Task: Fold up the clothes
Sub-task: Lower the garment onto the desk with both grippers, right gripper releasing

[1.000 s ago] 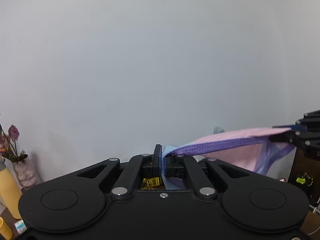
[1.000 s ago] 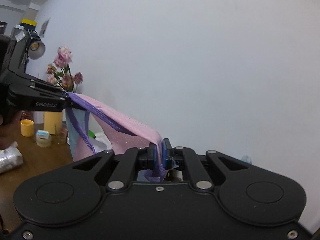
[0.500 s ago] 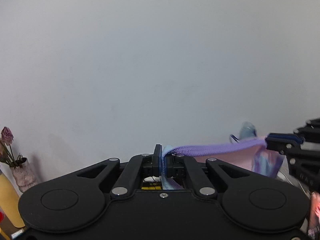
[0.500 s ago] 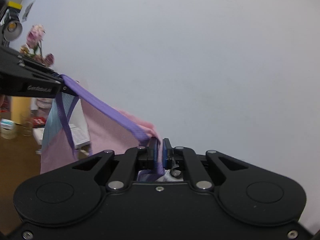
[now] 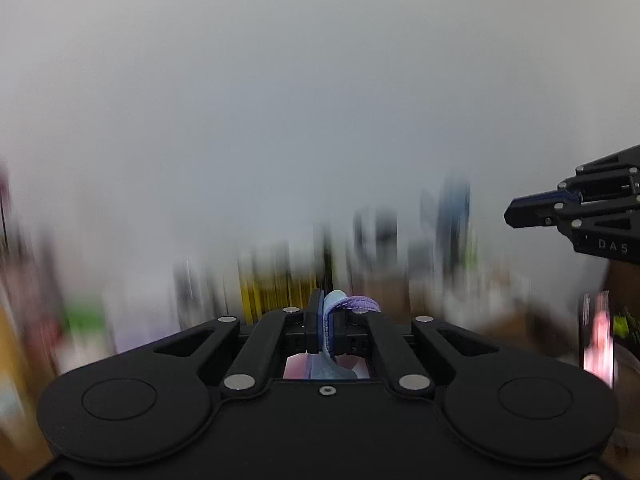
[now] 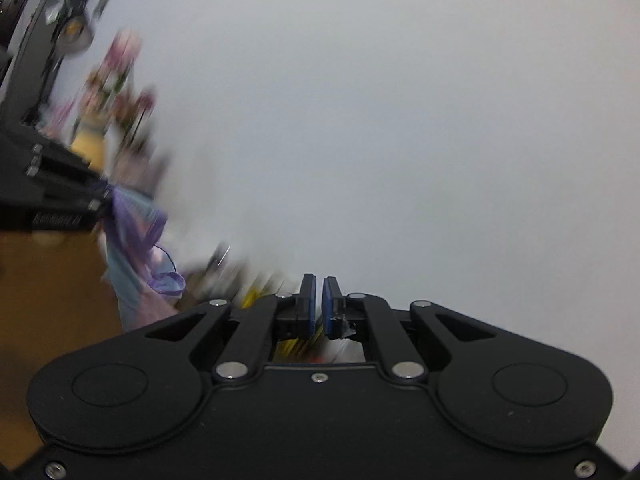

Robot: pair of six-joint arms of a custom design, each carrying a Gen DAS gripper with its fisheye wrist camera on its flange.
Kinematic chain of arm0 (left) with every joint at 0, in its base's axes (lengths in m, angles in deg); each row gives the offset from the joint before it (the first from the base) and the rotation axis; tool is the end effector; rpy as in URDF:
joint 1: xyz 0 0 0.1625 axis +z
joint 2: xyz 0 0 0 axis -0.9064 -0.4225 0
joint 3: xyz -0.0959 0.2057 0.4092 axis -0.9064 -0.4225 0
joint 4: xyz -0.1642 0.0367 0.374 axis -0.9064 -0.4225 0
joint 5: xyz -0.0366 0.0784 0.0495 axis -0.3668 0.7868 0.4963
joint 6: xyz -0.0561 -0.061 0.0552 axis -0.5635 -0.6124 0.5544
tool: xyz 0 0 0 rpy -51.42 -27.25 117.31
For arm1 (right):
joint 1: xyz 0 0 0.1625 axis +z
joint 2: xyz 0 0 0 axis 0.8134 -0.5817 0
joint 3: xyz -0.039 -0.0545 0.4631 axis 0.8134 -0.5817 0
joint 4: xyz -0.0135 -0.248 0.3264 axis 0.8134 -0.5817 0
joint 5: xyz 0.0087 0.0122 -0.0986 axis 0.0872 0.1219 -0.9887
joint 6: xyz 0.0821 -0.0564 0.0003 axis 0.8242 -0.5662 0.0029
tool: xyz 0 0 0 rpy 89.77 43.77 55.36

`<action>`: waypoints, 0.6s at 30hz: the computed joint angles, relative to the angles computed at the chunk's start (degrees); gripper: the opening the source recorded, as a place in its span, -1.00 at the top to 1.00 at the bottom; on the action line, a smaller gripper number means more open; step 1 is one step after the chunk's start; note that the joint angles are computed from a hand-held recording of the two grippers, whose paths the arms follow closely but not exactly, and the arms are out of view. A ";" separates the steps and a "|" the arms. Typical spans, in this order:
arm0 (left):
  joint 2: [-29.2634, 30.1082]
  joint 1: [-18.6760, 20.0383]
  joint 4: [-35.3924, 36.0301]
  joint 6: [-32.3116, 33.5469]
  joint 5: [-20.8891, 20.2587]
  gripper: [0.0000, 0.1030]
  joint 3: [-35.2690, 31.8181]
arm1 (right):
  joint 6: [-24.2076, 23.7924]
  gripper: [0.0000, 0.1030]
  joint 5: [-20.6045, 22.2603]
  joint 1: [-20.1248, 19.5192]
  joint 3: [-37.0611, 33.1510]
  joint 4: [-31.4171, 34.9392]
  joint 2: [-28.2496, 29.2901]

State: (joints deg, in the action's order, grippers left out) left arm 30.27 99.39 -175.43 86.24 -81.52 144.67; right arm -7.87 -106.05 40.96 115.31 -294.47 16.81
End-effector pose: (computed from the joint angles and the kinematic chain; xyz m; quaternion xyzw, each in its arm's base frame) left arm -0.2563 -0.4269 0.0128 0.3131 0.8307 -0.3955 0.2355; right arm 0.1437 -0.4175 0.2593 0.3891 -0.7484 0.4050 0.3529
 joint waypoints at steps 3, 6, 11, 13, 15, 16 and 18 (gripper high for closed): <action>3.56 7.01 -3.74 -6.69 -0.58 0.95 4.27 | -1.61 0.85 0.92 -8.45 4.01 -2.42 8.84; 4.63 11.37 -12.77 -6.62 -0.04 0.95 9.95 | -3.26 0.54 6.94 -14.02 6.96 -12.78 18.56; -2.73 7.86 -2.47 -11.35 4.68 0.95 8.23 | -0.83 0.51 10.50 -11.99 3.84 -6.57 20.59; -1.86 7.46 -4.51 -10.86 5.15 0.95 9.07 | -0.08 0.34 10.88 -10.01 2.37 -2.96 19.86; -0.49 6.06 -5.74 -11.48 7.53 0.95 9.75 | -0.63 0.14 10.60 -8.53 -0.39 -2.59 21.79; 0.45 5.33 -6.54 -11.81 9.22 0.95 10.00 | -1.19 0.11 10.25 -7.44 -2.12 -2.15 22.72; 1.50 4.10 -5.94 -14.54 11.74 0.95 10.49 | -4.97 0.06 8.51 -5.86 -5.18 -1.47 24.68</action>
